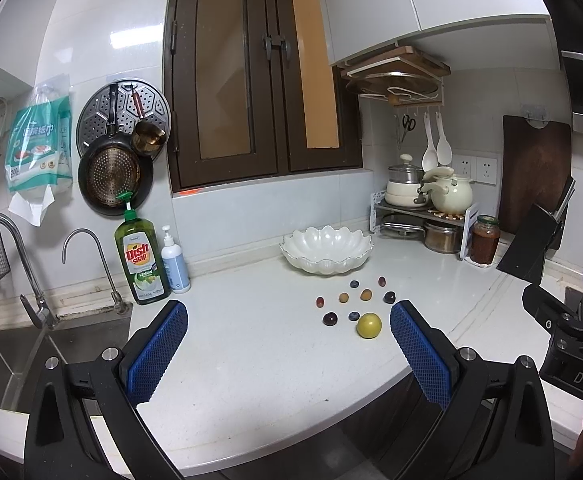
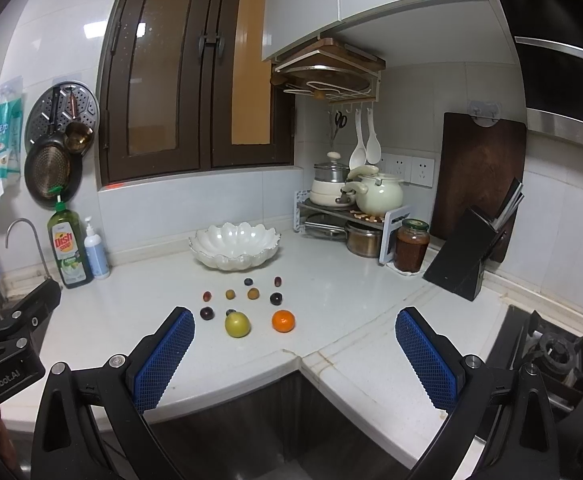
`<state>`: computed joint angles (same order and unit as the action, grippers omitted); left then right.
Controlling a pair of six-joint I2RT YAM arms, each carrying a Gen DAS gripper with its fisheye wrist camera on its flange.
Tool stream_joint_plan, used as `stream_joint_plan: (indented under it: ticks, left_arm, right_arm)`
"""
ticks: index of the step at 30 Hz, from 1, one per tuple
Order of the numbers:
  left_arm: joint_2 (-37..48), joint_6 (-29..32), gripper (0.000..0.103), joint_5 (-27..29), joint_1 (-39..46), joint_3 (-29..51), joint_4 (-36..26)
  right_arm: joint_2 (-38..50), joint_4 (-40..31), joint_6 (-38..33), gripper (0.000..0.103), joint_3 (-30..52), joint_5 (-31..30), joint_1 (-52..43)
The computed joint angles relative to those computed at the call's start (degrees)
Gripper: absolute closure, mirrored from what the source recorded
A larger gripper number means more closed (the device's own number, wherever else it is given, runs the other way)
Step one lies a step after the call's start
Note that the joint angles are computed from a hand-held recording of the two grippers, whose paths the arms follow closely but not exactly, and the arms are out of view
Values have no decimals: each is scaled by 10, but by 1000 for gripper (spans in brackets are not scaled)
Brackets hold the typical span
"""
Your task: Organize fruits
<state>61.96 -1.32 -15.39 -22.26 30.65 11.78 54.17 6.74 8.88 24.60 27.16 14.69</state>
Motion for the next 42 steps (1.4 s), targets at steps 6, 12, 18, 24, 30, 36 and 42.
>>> stream_joint_plan:
  ticks: [6,12,18,24,30,36,42]
  left_arm:
    - [30,7,0,11,17,8,12]
    - [75,27,0,50,38,12,40]
    - [143,10,0,87,45,56,23]
    - [232,0,2,56,8,108,42]
    - [347,-32,8,12,-33,215,19]
    - [431,-67,12,-38,-65,304,-16]
    - [504,-95,15,-68,-85,380,-57]
  right_arm:
    - [38,7,20,1,11,-2,-3]
    - [90,21,44,1,22,-24,-16]
    - [146,51,40,1,36,-44,-37]
    - [220,97,7,2,66,-110,-105]
    - [329,118,-48,9,146,-217,-188]
    - [442,106,-104,11,248,-316,-252]
    - [537,58,-144,16,343,-388,-283]
